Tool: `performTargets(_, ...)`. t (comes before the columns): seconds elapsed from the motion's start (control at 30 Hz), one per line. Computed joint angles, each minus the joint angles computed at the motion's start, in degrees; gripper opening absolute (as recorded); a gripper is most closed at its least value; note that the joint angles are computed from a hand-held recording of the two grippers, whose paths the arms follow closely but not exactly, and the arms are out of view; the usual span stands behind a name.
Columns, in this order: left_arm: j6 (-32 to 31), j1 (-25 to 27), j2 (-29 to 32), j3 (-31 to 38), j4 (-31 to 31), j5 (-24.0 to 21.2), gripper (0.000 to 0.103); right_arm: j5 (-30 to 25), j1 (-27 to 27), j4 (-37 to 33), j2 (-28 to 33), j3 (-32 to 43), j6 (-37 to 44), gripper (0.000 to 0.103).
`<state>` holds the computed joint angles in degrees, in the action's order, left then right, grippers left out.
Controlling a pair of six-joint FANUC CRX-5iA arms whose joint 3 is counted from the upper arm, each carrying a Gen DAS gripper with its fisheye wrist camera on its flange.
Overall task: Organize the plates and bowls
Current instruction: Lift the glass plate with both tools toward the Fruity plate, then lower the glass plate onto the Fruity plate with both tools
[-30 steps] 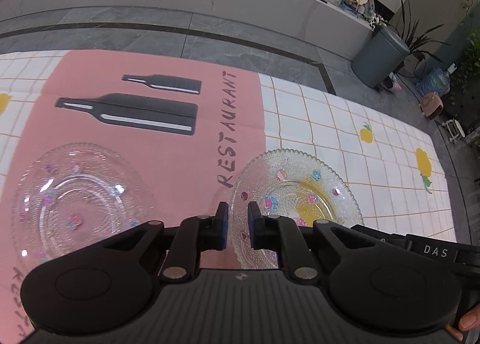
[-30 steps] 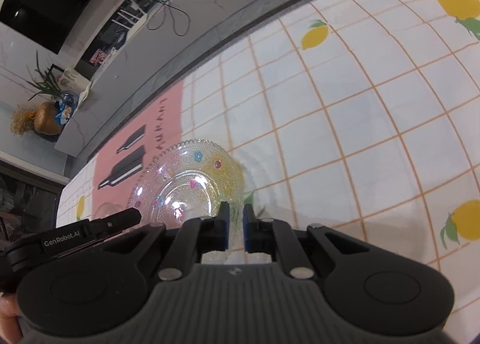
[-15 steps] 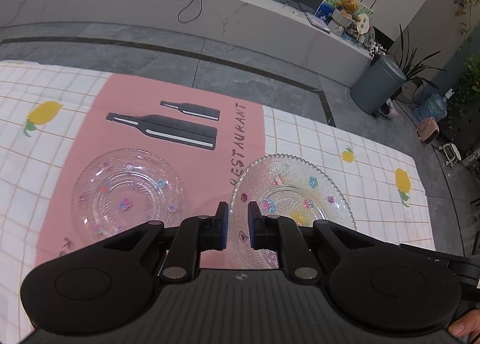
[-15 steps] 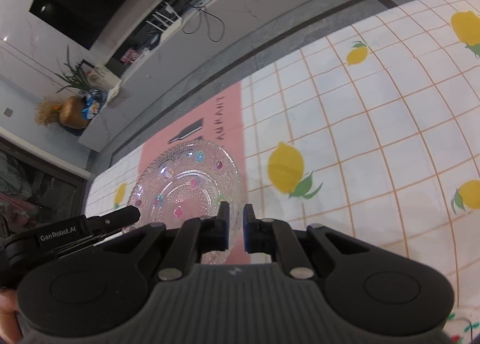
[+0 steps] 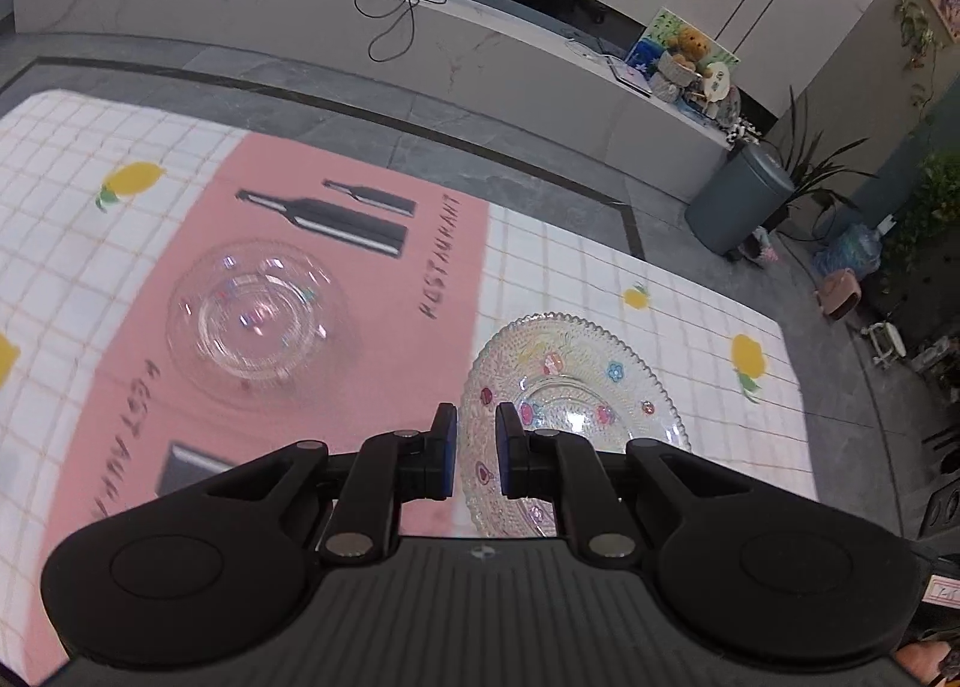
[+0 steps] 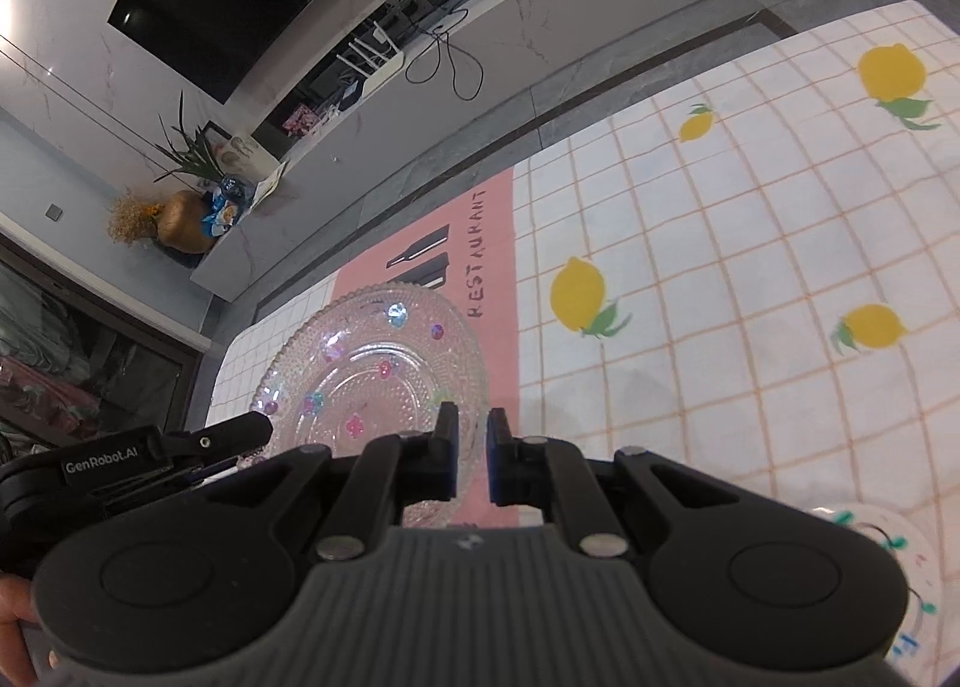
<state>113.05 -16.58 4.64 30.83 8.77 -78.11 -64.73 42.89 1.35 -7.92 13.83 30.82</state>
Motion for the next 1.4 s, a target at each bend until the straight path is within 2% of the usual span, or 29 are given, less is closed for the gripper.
performTargets(0.17, 2.1, -3.9, -0.7, -0.1, -0.4, 0.1, 0.014, -0.5, 1.3, 3.4, -5.7, -4.8, -2.4, 0.007)
performTargets(0.33, 3.4, -7.7, -2.0, -2.3, 0.5, 3.0, 0.014, -2.0, 2.5, 7.3, -11.6, -9.2, -4.5, 0.007)
performTargets(0.63, 5.6, -12.9, -2.7, -8.5, 3.7, 7.5, 0.014, -8.7, 5.5, 14.5, -19.7, -15.0, -8.0, 0.007)
performTargets(0.8, 5.2, -13.6, -3.2, -12.3, 5.7, 9.1, 0.014, -11.8, 6.2, 15.0, -22.4, -17.3, -8.2, 0.006)
performTargets(0.93, 6.1, -14.9, -3.4, -13.4, 4.5, 8.9, 0.014, -13.2, 7.2, 14.9, -24.1, -19.3, -8.6, 0.007)
performTargets(1.4, 8.3, -16.0, -4.3, -18.3, 2.6, 10.8, 0.014, -11.9, 2.2, 7.7, -23.5, -22.1, -4.1, 0.007)
